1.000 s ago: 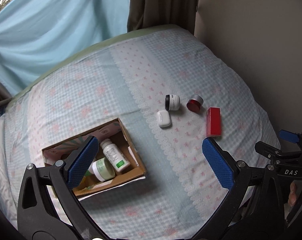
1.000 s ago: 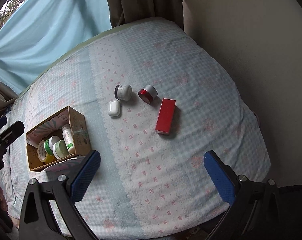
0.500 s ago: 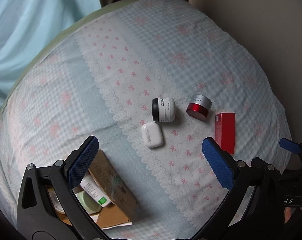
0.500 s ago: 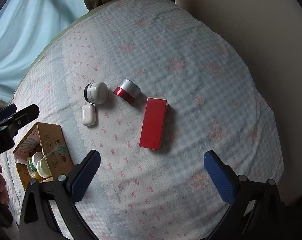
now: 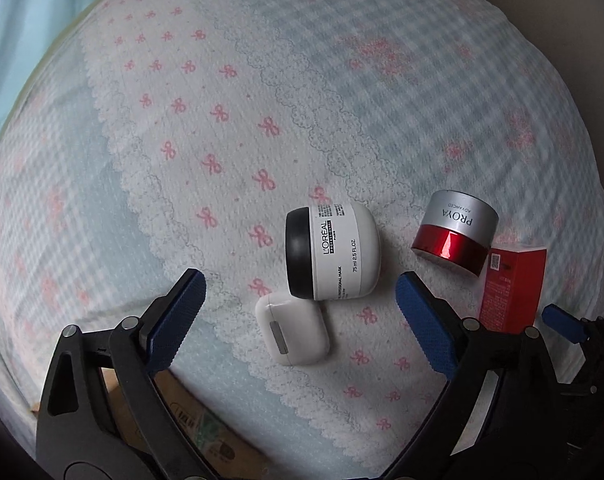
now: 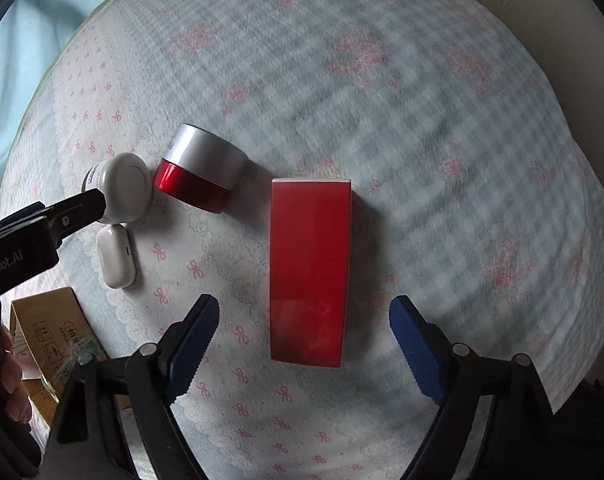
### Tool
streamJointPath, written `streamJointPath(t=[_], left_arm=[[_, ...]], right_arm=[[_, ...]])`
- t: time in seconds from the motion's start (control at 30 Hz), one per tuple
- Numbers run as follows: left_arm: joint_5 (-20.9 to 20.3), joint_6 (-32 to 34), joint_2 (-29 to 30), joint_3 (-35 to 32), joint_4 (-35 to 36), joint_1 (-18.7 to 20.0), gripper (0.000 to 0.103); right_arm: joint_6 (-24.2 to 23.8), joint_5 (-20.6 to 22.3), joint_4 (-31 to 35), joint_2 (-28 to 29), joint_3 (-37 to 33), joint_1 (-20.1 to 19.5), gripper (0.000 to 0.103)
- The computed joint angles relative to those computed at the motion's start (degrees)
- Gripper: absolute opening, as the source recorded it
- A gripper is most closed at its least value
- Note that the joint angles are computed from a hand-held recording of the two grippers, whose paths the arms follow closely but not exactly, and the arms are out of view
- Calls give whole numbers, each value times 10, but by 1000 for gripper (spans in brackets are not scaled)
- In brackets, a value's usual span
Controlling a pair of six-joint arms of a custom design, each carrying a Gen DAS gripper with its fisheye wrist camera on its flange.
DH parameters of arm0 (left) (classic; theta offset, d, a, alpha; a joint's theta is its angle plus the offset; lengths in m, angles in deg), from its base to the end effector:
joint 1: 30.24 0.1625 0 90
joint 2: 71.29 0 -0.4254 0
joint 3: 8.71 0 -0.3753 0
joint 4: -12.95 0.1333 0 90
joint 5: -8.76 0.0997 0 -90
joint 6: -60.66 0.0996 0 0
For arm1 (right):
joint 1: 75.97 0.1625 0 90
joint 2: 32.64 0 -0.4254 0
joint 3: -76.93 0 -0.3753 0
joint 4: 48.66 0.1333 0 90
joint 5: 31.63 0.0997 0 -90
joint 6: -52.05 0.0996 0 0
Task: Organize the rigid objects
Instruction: 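Grasp the red box with the right tool while the left tool grasps the white L'Oreal jar, then carry the red box and L'Oreal jar into the cardboard box and open both tools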
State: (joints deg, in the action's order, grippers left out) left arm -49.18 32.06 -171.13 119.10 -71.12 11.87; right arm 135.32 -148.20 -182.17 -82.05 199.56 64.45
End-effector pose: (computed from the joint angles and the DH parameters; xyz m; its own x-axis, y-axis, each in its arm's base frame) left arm -0.0936 -0.3355 0.2800 -0.6009 0.4599 -0.6538 0.3737 0.8847 0.2788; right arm 0.3861 -0.2040 -0.0006 -0.7116 0.4522 0.5377 0.3178 0.8897 -0.3277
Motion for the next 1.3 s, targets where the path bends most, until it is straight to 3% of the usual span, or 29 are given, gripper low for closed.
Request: streamJointPath(t=[0.07, 0.2, 0.37, 0.43, 0.73, 1.03, 1.3], left_arm=[[4, 8, 12, 5, -14, 13, 86], [11, 27, 32, 15, -49, 30, 80], [-5, 68, 56, 24, -92, 47, 48], [7, 78, 58, 33, -100, 36, 48], [20, 83, 72, 40, -117, 25, 47], [3, 46, 26, 9, -44, -29, 47], [-8, -8, -8, -40, 40, -86, 47]], right_arm=[[0, -1, 2, 10, -2, -9, 71], [3, 2, -19, 22, 5, -27, 62], [-5, 7, -6, 43, -7, -43, 47], [1, 4, 12, 46, -12, -44, 41], [2, 6, 13, 50, -16, -41, 40], [14, 1, 22, 13, -4, -32, 38], [40, -14, 84, -37, -20, 0, 38]])
